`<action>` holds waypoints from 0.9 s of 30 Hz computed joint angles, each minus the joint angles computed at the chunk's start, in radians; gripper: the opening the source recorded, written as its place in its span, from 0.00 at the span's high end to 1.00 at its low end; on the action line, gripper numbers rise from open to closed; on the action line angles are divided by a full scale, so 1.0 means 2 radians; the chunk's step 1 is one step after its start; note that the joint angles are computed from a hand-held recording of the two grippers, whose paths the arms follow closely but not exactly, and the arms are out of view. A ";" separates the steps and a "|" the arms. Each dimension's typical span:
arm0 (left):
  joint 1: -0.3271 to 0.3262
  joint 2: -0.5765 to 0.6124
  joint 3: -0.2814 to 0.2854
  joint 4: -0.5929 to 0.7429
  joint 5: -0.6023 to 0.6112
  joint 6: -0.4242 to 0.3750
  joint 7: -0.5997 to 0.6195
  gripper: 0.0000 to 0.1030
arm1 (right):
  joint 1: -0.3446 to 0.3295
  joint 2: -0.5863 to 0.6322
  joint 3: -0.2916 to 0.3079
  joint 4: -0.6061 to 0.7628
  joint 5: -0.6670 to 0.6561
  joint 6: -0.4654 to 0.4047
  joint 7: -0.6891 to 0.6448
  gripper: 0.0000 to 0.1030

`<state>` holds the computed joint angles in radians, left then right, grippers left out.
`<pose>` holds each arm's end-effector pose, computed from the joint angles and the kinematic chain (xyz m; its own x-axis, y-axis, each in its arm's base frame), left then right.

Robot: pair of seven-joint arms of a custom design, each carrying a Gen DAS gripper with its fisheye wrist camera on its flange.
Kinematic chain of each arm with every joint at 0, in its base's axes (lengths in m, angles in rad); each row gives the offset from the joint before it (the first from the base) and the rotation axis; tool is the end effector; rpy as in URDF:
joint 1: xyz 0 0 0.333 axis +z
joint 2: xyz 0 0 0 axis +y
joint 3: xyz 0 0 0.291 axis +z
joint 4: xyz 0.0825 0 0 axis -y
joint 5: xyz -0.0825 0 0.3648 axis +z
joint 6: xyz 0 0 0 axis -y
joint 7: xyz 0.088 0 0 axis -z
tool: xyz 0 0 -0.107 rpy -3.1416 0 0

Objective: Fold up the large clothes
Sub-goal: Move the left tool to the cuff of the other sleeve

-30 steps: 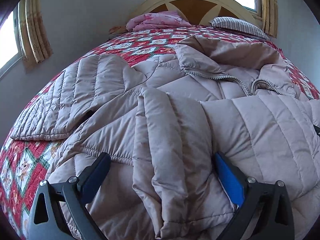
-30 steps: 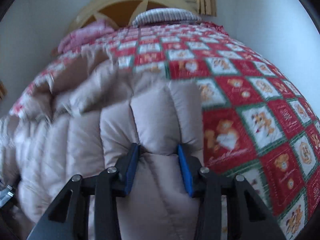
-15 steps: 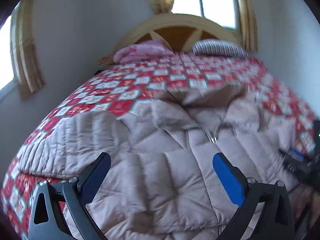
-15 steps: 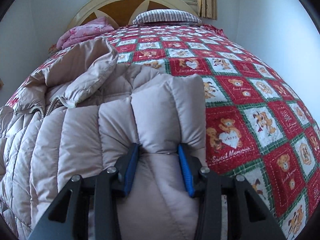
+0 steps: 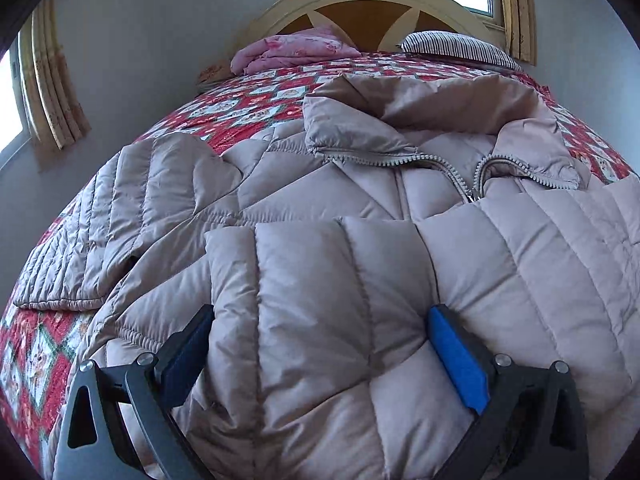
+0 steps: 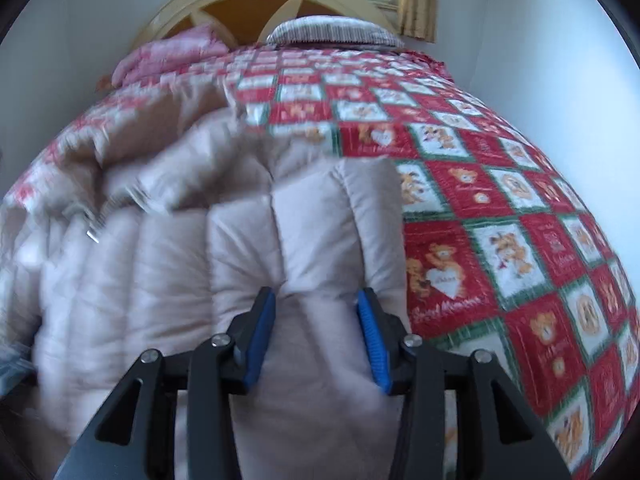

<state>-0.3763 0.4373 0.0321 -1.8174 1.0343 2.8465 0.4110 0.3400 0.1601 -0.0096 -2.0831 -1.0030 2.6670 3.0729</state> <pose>0.5949 -0.2638 0.3348 -0.0689 -0.9926 -0.1001 -0.7132 0.1192 -0.6907 0.5409 0.2118 0.3724 -0.3296 -0.9431 -0.0429 -0.6952 0.2732 -0.6649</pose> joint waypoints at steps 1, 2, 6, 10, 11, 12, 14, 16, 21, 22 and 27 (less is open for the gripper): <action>0.001 0.000 0.000 -0.001 -0.001 0.004 -0.002 0.01 | 0.002 -0.012 -0.001 -0.007 -0.010 0.017 0.024 0.40; 0.002 0.000 0.000 -0.002 -0.004 0.007 -0.002 0.01 | 0.005 -0.022 0.001 -0.008 -0.030 0.035 0.049 0.35; 0.005 -0.010 0.005 -0.017 -0.007 0.027 -0.014 0.01 | 0.016 -0.001 0.014 0.022 -0.081 0.058 0.082 0.35; 0.008 -0.013 0.006 -0.023 -0.015 0.039 -0.011 0.01 | 0.028 0.057 0.006 0.041 -0.028 0.063 0.058 0.35; 0.007 -0.013 0.005 -0.023 -0.016 0.038 -0.008 0.01 | 0.039 0.062 -0.007 0.041 -0.049 0.069 0.079 0.35; 0.009 -0.012 0.004 -0.022 -0.020 0.040 -0.002 0.01 | 0.044 0.064 -0.015 0.040 -0.060 0.076 0.091 0.34; 0.015 -0.014 0.004 -0.029 -0.028 0.059 0.003 0.01 | 0.044 0.066 -0.025 0.036 -0.065 0.097 0.100 0.33; 0.019 -0.016 0.005 -0.035 -0.043 0.077 0.009 0.01 | 0.049 0.066 -0.038 0.033 -0.085 0.114 0.123 0.32; 0.003 -0.027 0.031 -0.052 -0.054 0.105 0.001 0.01 | 0.055 0.066 -0.035 0.035 -0.104 0.099 0.144 0.31; -0.004 -0.035 0.045 -0.062 -0.048 0.114 -0.018 0.01 | 0.054 0.066 -0.034 0.036 -0.104 0.099 0.144 0.31; 0.043 -0.100 0.026 -0.138 -0.099 0.133 0.007 0.01 | 0.054 0.070 -0.031 0.039 -0.105 0.096 0.146 0.30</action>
